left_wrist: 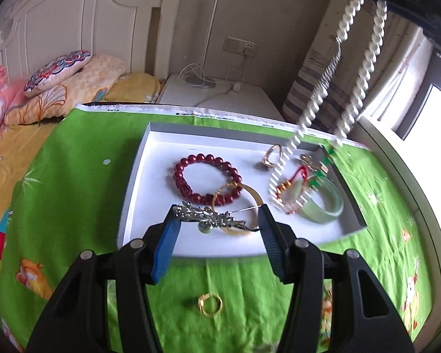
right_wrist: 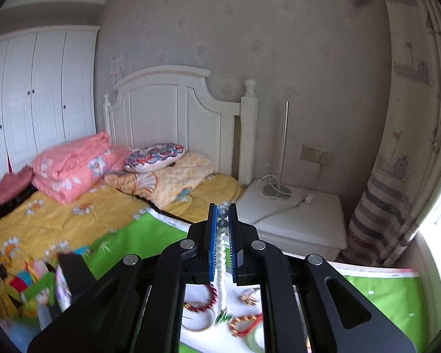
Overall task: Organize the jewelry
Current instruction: 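Carry the pearl necklace and silver brooch into the grey box with both grippers, then open both grippers to release the necklace and brooch, withdraw from the box, then grasp the multicolour bead bracelet with the right gripper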
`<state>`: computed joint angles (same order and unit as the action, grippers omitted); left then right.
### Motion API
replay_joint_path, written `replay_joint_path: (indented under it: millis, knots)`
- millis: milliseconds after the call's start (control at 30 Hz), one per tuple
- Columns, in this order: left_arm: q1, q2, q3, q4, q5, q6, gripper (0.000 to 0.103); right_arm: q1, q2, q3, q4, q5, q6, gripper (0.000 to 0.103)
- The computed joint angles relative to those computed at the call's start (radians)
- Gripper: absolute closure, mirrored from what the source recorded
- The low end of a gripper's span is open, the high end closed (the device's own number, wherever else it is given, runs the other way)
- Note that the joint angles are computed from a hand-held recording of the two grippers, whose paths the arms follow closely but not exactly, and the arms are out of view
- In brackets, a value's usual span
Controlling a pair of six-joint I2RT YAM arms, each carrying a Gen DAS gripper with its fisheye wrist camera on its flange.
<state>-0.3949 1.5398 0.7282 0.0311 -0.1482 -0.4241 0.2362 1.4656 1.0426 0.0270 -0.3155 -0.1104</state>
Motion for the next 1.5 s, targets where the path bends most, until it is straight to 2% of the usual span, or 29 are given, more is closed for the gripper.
replay_joint_path:
  millis: [133, 233, 267, 300, 367, 500, 700, 833, 867, 900, 967, 1100, 1200, 1233, 1300, 1400, 1467, 1500]
  knots:
    - [0.037, 0.065, 0.052, -0.007, 0.000, 0.002, 0.050, 0.010, 0.058, 0.038, 0.015, -0.020, 0.051, 0.095]
    - [0.061, 0.113, 0.077, -0.007, -0.010, -0.003, 0.049, 0.012, 0.134, 0.034, 0.008, -0.020, 0.025, 0.095]
    - [0.068, 0.124, 0.079, -0.005, -0.015, -0.004, 0.047, 0.014, 0.173, 0.035, -0.009, -0.011, -0.007, 0.095]
    - [0.075, 0.129, 0.080, -0.005, -0.014, -0.003, 0.038, 0.016, 0.208, 0.031, -0.014, 0.008, -0.034, 0.095]
    - [0.087, 0.134, 0.070, 0.011, -0.002, 0.001, 0.028, 0.007, 0.280, 0.021, -0.013, 0.035, -0.069, 0.095]
    - [0.097, 0.127, 0.051, 0.039, 0.034, 0.032, 0.015, -0.041, 0.401, 0.040, -0.059, -0.024, -0.100, 0.095]
    - [0.157, 0.116, 0.032, 0.083, 0.155, 0.022, 0.006, -0.065, 0.419, -0.027, -0.064, -0.049, -0.172, 0.095]
    - [0.171, 0.081, 0.008, 0.100, 0.191, 0.001, 0.002, -0.091, 0.401, -0.080, -0.040, -0.083, -0.218, 0.093]
    - [0.173, 0.078, 0.014, 0.089, 0.206, 0.002, 0.002, -0.101, 0.402, -0.078, -0.058, -0.099, -0.229, 0.085]
    - [0.172, 0.077, 0.022, 0.076, 0.213, 0.005, 0.002, -0.107, 0.400, -0.079, -0.069, -0.109, -0.231, 0.061]
    - [0.171, 0.087, 0.057, 0.029, 0.228, 0.009, 0.002, -0.136, 0.374, -0.105, -0.049, -0.164, -0.228, 0.029]
    - [0.176, 0.096, 0.120, -0.077, 0.256, -0.007, 0.002, -0.195, 0.266, -0.184, -0.009, -0.232, -0.216, 0.028]
    - [0.194, 0.035, 0.089, -0.087, 0.253, -0.053, 0.002, -0.266, 0.159, -0.274, 0.011, -0.314, -0.219, 0.028]
    - [0.194, 0.008, 0.071, -0.083, 0.235, -0.060, 0.002, -0.284, 0.133, -0.296, 0.007, -0.328, -0.225, 0.028]
    - [0.168, -0.109, -0.011, -0.063, 0.107, -0.070, 0.002, -0.341, 0.056, -0.369, -0.002, -0.362, -0.257, 0.027]
    - [0.040, -0.320, -0.147, -0.051, -0.238, -0.009, 0.002, -0.414, -0.040, -0.470, -0.004, -0.360, -0.315, 0.026]
    - [-0.036, -0.424, -0.212, -0.060, -0.412, 0.046, 0.002, -0.472, -0.074, -0.524, 0.009, -0.378, -0.348, 0.023]
    - [-0.059, -0.461, -0.232, -0.092, -0.469, 0.049, 0.002, -0.503, -0.083, -0.546, 0.011, -0.395, -0.356, 0.023]
